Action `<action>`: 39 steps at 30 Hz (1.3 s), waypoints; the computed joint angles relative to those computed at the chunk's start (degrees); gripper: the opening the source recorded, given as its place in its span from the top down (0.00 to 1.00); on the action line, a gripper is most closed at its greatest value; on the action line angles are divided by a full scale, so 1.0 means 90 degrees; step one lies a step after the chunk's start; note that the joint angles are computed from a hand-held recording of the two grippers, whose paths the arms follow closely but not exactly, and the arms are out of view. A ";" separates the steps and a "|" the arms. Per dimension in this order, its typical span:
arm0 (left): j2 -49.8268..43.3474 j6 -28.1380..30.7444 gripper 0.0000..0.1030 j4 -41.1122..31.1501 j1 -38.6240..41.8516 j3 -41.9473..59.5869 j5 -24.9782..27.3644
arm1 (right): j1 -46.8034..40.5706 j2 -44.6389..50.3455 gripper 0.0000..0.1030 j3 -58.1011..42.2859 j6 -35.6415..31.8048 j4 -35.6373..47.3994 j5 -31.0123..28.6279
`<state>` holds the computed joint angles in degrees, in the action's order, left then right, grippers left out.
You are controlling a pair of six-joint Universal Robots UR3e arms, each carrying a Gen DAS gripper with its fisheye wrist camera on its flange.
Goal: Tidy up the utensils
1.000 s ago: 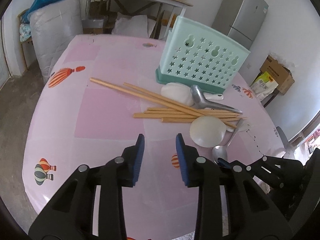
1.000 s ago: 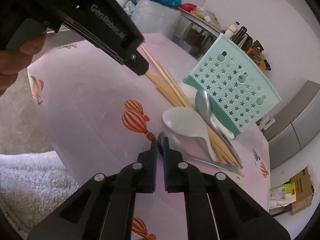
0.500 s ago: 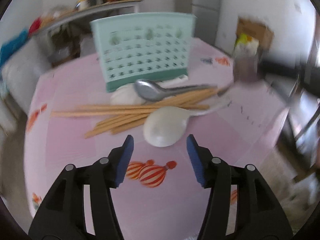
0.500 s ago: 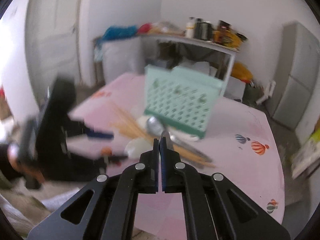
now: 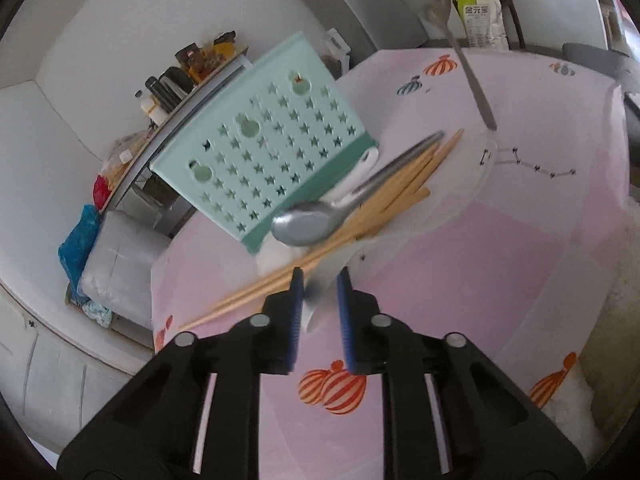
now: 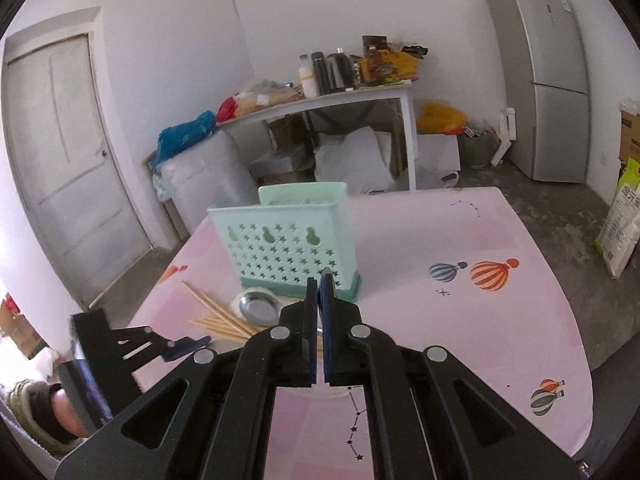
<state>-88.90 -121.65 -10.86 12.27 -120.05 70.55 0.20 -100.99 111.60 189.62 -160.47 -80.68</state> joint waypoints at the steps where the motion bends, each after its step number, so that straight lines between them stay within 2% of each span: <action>1: -0.0004 -0.0052 0.86 -0.0252 0.0018 0.0152 -0.0044 | 0.0002 0.0011 0.98 0.0027 0.0025 -0.0042 -0.0031; 5: -0.0404 -0.0552 0.86 -0.1162 0.0057 0.0878 -0.0171 | -0.0114 0.0021 0.98 0.0118 0.0074 -0.0161 -0.0005; 10: -0.0792 -0.1106 0.84 -0.2545 0.0487 0.1705 -0.0953 | -0.0251 0.0012 0.98 0.0191 0.0227 -0.0246 0.0090; 12: -0.1018 -0.1247 0.84 -0.2636 0.0471 0.1867 -0.0903 | -0.0276 0.0054 0.98 0.0179 0.0263 -0.0281 0.0068; 14: -0.1069 -0.1253 0.92 -0.2637 0.0506 0.1841 -0.0902 | -0.0289 0.0039 0.98 0.0234 0.0274 -0.0321 0.0060; 20: -0.0551 -0.1118 0.96 -0.3103 0.0931 0.1675 -0.1639 | -0.0232 0.0083 0.98 0.0249 0.0361 -0.0420 -0.0065; 26: -0.0084 -0.1038 0.96 -0.4177 0.1384 0.1955 -0.2548 | -0.0259 0.0115 0.98 0.0293 0.0425 -0.0532 -0.0114; 33: 0.0094 -0.1225 0.97 -0.5516 0.2118 0.3373 -0.3599 | -0.0323 0.0141 0.98 0.0343 0.0453 -0.0634 -0.0087; 37: -0.0404 -0.1983 0.97 -0.4883 0.2358 0.4734 -0.3695 | -0.0350 0.0137 0.98 0.0374 0.0432 -0.0676 -0.0059; 39: -0.0863 -0.2184 0.97 -0.4730 0.2193 0.5599 -0.3316 | -0.0398 0.0145 0.98 0.0395 0.0425 -0.0727 -0.0009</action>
<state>-96.67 -141.31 -53.42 32.00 -69.67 40.71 -3.38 -99.69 115.15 193.45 -167.01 -80.76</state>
